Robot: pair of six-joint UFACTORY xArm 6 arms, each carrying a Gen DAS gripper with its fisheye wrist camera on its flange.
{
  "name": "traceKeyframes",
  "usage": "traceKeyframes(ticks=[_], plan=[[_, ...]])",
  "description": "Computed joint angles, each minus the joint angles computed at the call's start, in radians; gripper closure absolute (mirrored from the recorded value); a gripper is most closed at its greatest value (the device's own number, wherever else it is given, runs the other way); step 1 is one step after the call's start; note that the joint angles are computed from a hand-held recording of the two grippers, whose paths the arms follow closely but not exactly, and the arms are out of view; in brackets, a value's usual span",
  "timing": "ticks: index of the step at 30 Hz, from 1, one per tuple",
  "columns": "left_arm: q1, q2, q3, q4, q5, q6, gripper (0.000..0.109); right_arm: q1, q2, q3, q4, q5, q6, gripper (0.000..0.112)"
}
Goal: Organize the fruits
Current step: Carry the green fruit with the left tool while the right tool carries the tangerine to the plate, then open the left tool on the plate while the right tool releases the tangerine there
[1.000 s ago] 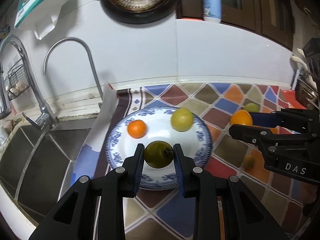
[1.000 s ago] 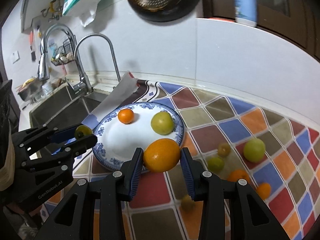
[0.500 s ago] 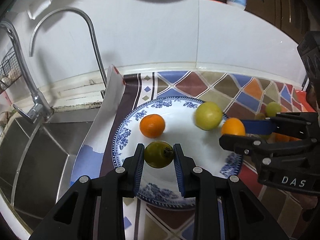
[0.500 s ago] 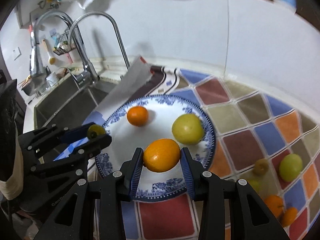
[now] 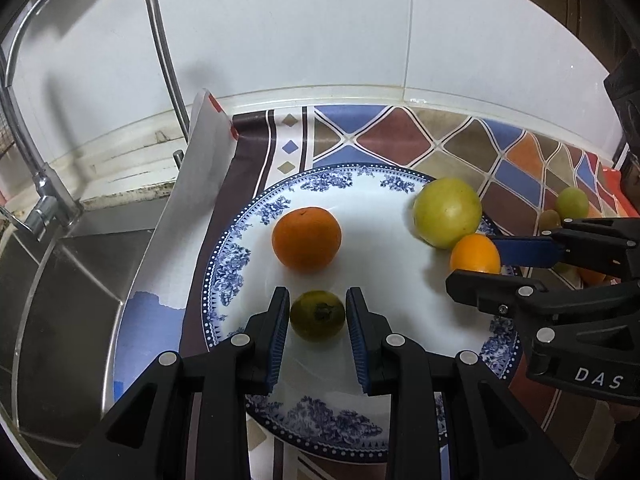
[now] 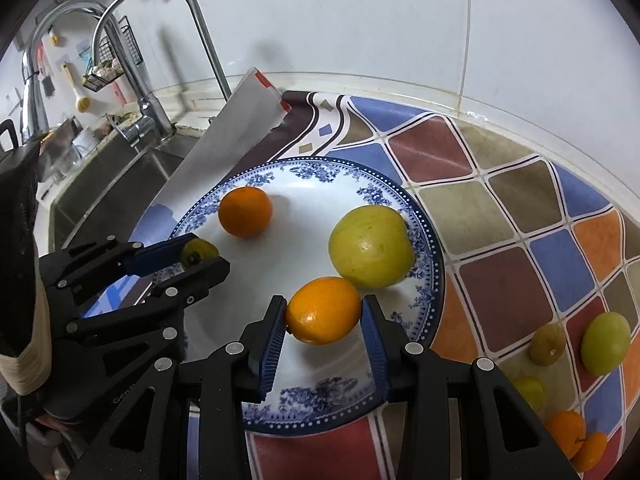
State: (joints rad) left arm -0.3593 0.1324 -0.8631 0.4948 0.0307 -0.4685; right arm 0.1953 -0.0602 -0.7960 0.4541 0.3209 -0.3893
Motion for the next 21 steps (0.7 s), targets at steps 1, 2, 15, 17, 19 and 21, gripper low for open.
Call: traceKeyframes(ticks=[1, 2, 15, 17, 19, 21], plan=[[-0.001, 0.002, -0.001, -0.005, 0.000, 0.004, 0.079, -0.001, 0.005, -0.003, 0.002, 0.001, -0.001, 0.073], [-0.003, 0.001, 0.000, -0.026, 0.001, 0.023, 0.078, -0.001, 0.010, -0.008, 0.005, 0.004, -0.003, 0.073], [0.020, -0.132, 0.051, 0.329, 0.005, -0.344, 0.054, -0.006, -0.107, 0.082, -0.014, -0.086, 0.030, 0.066], [0.018, -0.169, 0.057, 0.451, 0.017, -0.465, 0.049, -0.011, -0.154, 0.116, -0.025, -0.102, 0.042, 0.066], [0.010, -0.215, 0.067, 0.564, 0.031, -0.582, 0.044, -0.019, -0.211, 0.159, -0.048, -0.124, 0.060, 0.066], [-0.003, -0.248, 0.075, 0.620, 0.042, -0.644, 0.040, -0.029, -0.259, 0.193, -0.093, -0.135, 0.098, 0.065]])
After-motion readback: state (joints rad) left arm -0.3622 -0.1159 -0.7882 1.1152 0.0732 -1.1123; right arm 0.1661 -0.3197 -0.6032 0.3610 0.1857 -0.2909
